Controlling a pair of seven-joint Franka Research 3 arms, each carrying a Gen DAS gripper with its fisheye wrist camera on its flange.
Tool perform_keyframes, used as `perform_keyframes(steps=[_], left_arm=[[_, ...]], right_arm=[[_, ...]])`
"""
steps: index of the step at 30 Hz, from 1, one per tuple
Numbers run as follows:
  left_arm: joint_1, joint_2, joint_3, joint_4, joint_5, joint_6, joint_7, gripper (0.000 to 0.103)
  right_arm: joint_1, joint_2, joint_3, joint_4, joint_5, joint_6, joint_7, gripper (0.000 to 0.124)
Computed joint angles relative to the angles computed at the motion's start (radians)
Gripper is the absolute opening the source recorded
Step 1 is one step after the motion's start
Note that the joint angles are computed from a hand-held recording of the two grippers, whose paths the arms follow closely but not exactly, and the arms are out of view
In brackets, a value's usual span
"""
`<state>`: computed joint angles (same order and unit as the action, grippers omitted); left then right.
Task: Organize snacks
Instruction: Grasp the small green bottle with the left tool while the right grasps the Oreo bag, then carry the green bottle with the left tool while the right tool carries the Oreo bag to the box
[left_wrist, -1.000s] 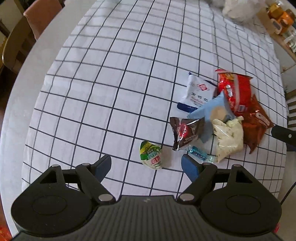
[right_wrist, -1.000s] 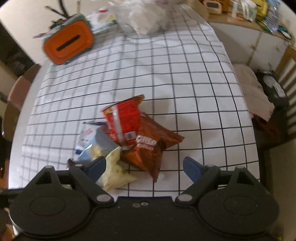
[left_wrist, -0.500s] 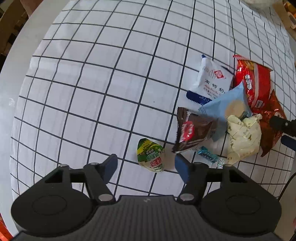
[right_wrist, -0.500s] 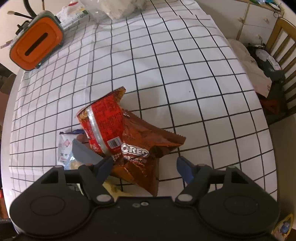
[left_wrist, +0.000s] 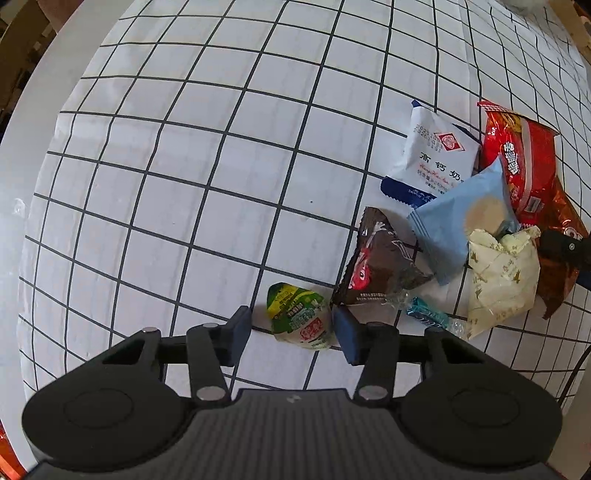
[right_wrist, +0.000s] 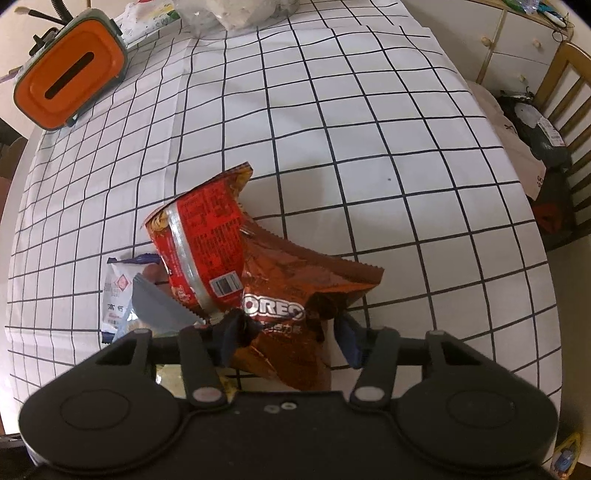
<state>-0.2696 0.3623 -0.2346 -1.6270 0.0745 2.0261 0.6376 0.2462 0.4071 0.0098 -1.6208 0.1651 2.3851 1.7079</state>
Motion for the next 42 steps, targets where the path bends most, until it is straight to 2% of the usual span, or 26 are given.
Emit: perform_keyframes(steps=[4, 6, 18, 22, 37, 42], left_arm=[[-0.001, -0.013, 0.003, -0.005, 0.012, -0.01, 0.0, 0.036], [0.004, -0.027, 0.003, -0.024, 0.009, 0.002, 0.003, 0.035], [0.033, -0.13, 0.002, -0.191, -0.046, 0.183, -0.014, 0.03], [0.034, -0.169, 0.005, -0.248, -0.035, 0.238, -0.042, 0.017], [0.023, -0.291, 0.002, -0.33, 0.003, 0.245, -0.092, 0.016], [0.011, -0.365, -0.005, -0.357, 0.026, 0.252, -0.083, 0.016]], right_arm=[[-0.001, -0.006, 0.001, -0.015, -0.001, 0.022, -0.017, 0.046], [0.002, -0.011, -0.002, -0.021, -0.011, 0.026, -0.018, 0.044], [-0.029, -0.099, 0.007, -0.129, 0.04, 0.065, -0.077, 0.04], [-0.041, -0.149, 0.013, -0.18, 0.068, 0.08, -0.121, 0.04], [-0.076, -0.389, 0.018, -0.393, 0.265, 0.099, -0.362, 0.04], [-0.072, -0.479, 0.004, -0.451, 0.353, 0.07, -0.461, 0.04]])
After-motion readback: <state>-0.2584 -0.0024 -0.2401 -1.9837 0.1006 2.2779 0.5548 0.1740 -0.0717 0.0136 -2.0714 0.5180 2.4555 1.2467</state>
